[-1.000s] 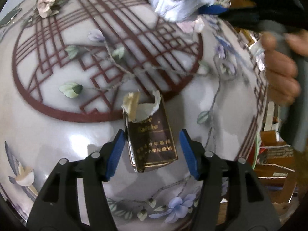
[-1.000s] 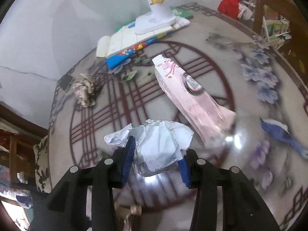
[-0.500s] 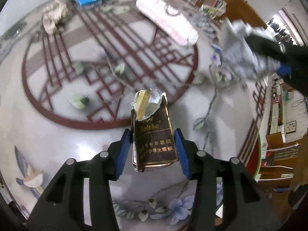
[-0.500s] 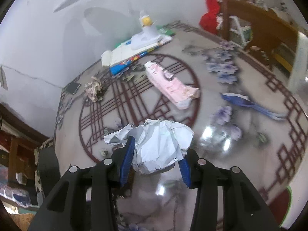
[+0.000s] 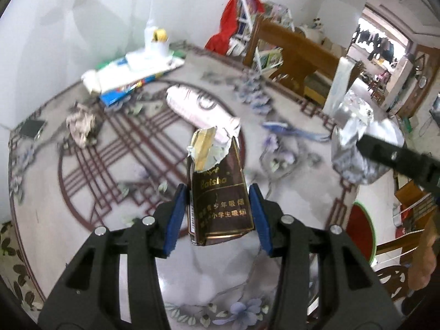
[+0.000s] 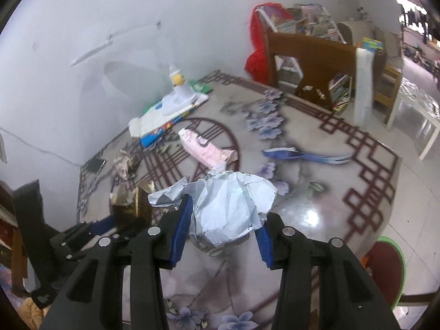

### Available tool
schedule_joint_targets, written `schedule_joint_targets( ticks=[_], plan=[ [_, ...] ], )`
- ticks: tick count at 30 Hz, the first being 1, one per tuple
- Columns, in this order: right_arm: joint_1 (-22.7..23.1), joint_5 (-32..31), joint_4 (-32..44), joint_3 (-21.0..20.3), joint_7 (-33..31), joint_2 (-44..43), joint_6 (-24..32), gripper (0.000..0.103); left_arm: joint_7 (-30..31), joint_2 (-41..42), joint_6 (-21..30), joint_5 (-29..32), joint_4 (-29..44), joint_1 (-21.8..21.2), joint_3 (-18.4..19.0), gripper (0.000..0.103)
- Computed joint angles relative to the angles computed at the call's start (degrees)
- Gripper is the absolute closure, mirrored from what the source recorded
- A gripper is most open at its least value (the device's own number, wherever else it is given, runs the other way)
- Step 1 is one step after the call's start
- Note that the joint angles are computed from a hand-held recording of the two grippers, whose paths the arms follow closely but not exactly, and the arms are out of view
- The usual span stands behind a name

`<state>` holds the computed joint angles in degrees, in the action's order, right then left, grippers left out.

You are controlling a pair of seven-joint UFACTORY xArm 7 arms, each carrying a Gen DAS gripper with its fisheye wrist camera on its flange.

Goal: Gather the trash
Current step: 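Carry the brown cigarette box and white paper over the red bin with both tools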

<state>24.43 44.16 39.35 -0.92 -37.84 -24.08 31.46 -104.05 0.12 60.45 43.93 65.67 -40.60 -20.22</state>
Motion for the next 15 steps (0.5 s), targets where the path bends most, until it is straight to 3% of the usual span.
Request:
schedule_joint_targets(
  ticks=[7, 15],
  plan=[
    [-1.75, -1.13, -2.93, -2.05, 0.36, -5.19, 0.35, 0.061, 2.17, 2.27, 4.34, 3.89, 6.33, -2.01, -0.49, 0.058],
    [-4.42, -4.88, -6.16, -4.28, 3.25, -9.89, 0.3, 0.06, 4.8, 6.06, 4.15, 7.4, 12.27, -4.97, 0.98, 0.058]
  ],
)
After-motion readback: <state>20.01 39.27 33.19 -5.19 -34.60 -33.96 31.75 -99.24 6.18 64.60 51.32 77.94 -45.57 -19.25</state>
